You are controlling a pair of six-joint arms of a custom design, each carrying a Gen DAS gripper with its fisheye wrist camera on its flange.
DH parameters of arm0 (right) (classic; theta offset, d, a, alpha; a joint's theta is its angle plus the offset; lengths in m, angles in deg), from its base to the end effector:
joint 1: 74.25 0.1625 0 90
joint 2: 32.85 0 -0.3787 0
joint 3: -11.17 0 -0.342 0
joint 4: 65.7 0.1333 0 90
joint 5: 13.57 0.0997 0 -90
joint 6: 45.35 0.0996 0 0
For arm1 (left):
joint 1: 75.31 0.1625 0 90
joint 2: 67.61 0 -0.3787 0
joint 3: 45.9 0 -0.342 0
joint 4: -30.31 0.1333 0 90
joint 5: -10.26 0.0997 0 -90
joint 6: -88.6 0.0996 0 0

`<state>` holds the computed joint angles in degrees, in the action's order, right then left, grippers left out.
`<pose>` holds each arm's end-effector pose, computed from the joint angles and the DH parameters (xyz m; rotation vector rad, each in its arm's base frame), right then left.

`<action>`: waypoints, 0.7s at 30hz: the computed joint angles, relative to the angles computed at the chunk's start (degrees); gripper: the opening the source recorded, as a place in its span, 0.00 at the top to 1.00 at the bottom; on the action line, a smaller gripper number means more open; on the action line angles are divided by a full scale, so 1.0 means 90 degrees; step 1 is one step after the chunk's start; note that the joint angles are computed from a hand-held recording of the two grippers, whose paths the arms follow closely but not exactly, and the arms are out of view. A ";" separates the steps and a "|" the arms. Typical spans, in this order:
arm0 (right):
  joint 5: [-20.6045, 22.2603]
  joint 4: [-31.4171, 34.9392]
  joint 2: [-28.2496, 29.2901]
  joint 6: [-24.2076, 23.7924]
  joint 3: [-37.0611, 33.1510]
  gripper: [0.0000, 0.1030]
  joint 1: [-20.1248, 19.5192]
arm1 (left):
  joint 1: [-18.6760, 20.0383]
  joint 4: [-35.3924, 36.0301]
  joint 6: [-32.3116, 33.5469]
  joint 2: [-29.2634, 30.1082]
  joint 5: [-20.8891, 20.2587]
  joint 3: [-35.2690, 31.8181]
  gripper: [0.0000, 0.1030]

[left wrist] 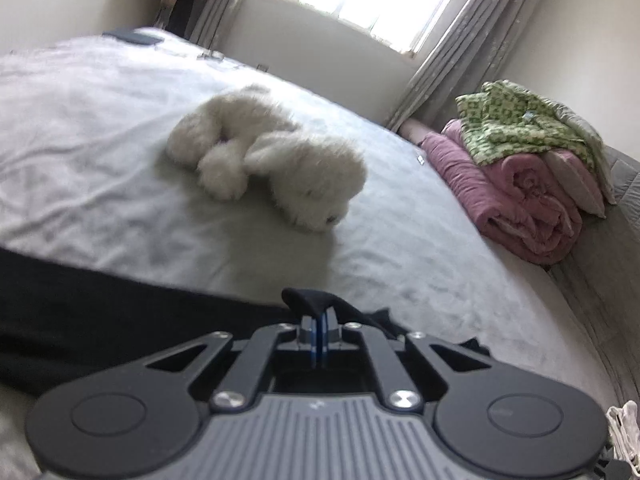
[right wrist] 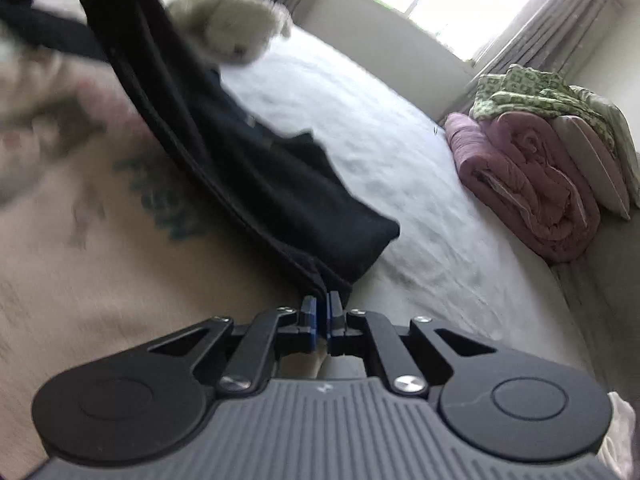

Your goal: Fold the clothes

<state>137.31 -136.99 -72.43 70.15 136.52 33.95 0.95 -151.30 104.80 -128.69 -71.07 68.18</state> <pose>0.1499 -0.3077 -0.0459 0.5091 -1.6780 0.7679 0.0186 -0.5484 0.2061 0.6555 2.7411 -0.9821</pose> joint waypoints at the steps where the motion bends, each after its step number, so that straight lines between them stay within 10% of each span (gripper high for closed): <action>1: 0.0026 0.0069 -0.0044 0.0100 -0.0007 0.97 -0.0016 | 0.0064 0.0030 -0.0075 0.0001 -0.0032 -0.0027 0.98; 7: 0.0225 0.0559 -0.0050 0.0038 -0.0148 0.96 0.0147 | 0.0344 0.0072 -0.0354 0.0044 -0.0228 -0.0123 0.98; 12: 0.0127 0.2106 -0.0339 0.1773 -0.0375 0.95 0.0143 | 0.0398 0.0015 -0.0231 0.0101 -0.0287 -0.0128 0.98; 16: -0.1306 0.3623 -0.1373 0.3850 0.0016 0.50 -0.0214 | 0.0432 0.0204 -0.0197 0.0143 -0.0159 -0.0237 0.98; 21: -0.2610 0.3620 -0.2654 0.5350 0.0566 0.50 -0.0973 | 0.0497 0.0447 -0.0269 0.0148 -0.0266 -0.0329 0.98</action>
<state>113.82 -104.41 -96.31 118.30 141.62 25.19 5.42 -147.27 102.38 -127.36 -73.46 65.21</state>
